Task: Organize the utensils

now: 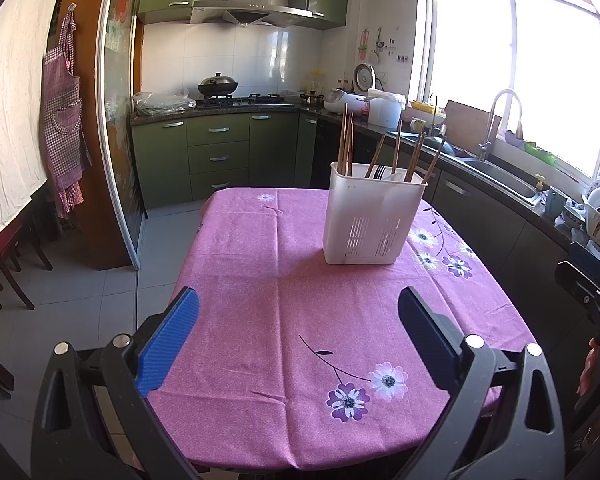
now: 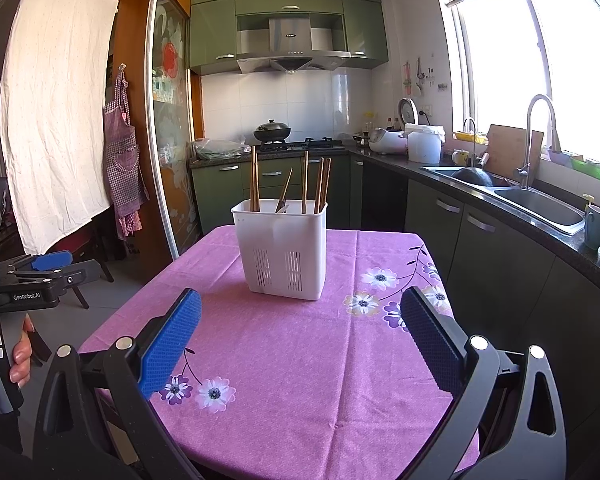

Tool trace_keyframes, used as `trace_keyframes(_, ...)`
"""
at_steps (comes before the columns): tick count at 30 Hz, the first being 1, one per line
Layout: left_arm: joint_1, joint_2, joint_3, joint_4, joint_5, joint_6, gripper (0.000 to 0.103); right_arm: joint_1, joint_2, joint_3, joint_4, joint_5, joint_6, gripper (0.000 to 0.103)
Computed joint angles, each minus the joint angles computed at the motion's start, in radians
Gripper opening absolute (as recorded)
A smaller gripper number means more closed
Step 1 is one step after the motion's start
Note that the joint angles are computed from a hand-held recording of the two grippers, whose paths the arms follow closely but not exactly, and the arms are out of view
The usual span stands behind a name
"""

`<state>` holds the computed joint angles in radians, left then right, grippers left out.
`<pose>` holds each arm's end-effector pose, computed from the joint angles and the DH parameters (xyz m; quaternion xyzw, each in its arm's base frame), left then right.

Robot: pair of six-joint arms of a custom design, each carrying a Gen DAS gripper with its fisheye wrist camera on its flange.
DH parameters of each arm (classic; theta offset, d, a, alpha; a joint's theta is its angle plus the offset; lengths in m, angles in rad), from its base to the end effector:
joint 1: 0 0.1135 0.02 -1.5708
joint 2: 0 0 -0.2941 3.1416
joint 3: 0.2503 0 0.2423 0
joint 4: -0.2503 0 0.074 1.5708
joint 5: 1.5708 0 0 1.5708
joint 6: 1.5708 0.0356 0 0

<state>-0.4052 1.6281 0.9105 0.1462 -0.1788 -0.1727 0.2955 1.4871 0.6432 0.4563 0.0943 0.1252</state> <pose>0.3194 -0.1301 0.2390 0.0589 0.8733 -0.0609 0.4798 0.2857 0.0835 0.2297 -0.0443 0.8284 0.0781 0.5530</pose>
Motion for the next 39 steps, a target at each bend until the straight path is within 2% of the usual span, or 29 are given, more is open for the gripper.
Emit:
trace_keyframes(28,-0.002,0.002,0.025,-0.053,-0.017,0.005,0.096,-0.004,0.018,0.003,-0.001,-0.014,-0.008,0.098)
trace_keyframes(34,-0.024,0.012,0.034,-0.049,-0.096,0.029,0.096,-0.012,0.023,0.007,-0.003,-0.027,-0.013,0.098)
trace_keyframes(39,-0.004,0.031,0.055,-0.079,-0.017,0.033,0.096,-0.023,0.036,0.015,-0.007,-0.043,-0.018,0.098)
